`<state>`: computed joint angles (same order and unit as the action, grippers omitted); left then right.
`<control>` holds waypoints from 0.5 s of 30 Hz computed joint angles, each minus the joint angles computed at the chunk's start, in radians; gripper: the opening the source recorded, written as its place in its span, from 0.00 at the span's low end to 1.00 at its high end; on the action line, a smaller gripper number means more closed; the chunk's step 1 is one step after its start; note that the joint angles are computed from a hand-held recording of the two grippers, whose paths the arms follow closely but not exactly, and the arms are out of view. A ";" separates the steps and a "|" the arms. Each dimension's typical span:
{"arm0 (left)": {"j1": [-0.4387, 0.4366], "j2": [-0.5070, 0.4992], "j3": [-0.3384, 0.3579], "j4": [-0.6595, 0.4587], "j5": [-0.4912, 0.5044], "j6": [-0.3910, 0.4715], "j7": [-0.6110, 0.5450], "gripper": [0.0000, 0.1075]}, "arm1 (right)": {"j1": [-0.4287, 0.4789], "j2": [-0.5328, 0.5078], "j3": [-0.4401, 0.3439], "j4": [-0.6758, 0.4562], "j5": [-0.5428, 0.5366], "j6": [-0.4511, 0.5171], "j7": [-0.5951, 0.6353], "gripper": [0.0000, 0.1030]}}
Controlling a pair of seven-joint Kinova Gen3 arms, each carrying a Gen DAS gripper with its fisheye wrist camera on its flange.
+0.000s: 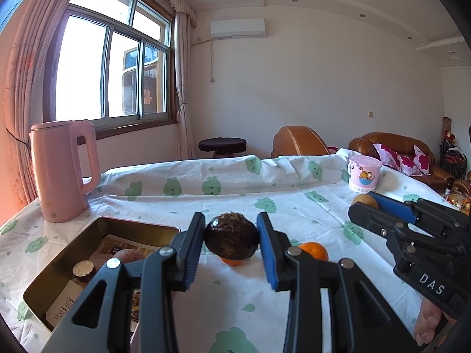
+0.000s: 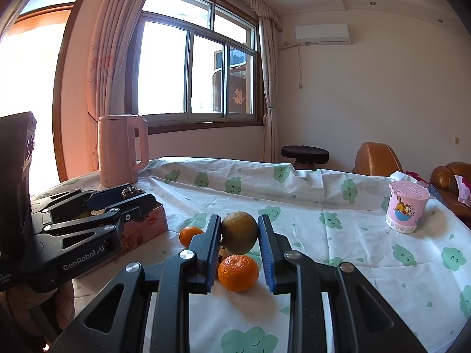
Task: Organize fruits
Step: 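Lift both held fruits and carry them toward the tin box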
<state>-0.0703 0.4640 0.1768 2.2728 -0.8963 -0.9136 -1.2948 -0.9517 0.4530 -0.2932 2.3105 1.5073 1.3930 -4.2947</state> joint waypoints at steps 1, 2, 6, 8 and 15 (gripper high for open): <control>0.000 0.000 -0.001 0.001 0.003 -0.002 -0.001 0.35 | 0.000 -0.001 0.000 0.000 0.000 0.000 0.001 0.27; -0.001 0.000 -0.001 0.003 0.006 -0.004 -0.001 0.35 | 0.000 0.000 0.000 0.000 0.000 0.001 0.001 0.27; 0.002 -0.004 -0.005 0.010 0.025 -0.006 -0.008 0.35 | 0.000 -0.001 -0.001 0.002 0.001 0.002 0.000 0.27; 0.002 -0.006 -0.005 0.012 0.031 -0.003 -0.008 0.35 | 0.000 -0.001 -0.001 0.003 0.001 0.004 -0.002 0.27; -0.011 -0.012 -0.004 0.014 0.011 0.010 0.009 0.35 | 0.010 -0.008 -0.001 -0.008 0.002 -0.017 0.037 0.27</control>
<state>-0.0818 0.4520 0.1727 2.2866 -0.8856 -0.9041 -1.2860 -0.9413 0.4448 -0.2944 2.3027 1.5092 1.3763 -4.2580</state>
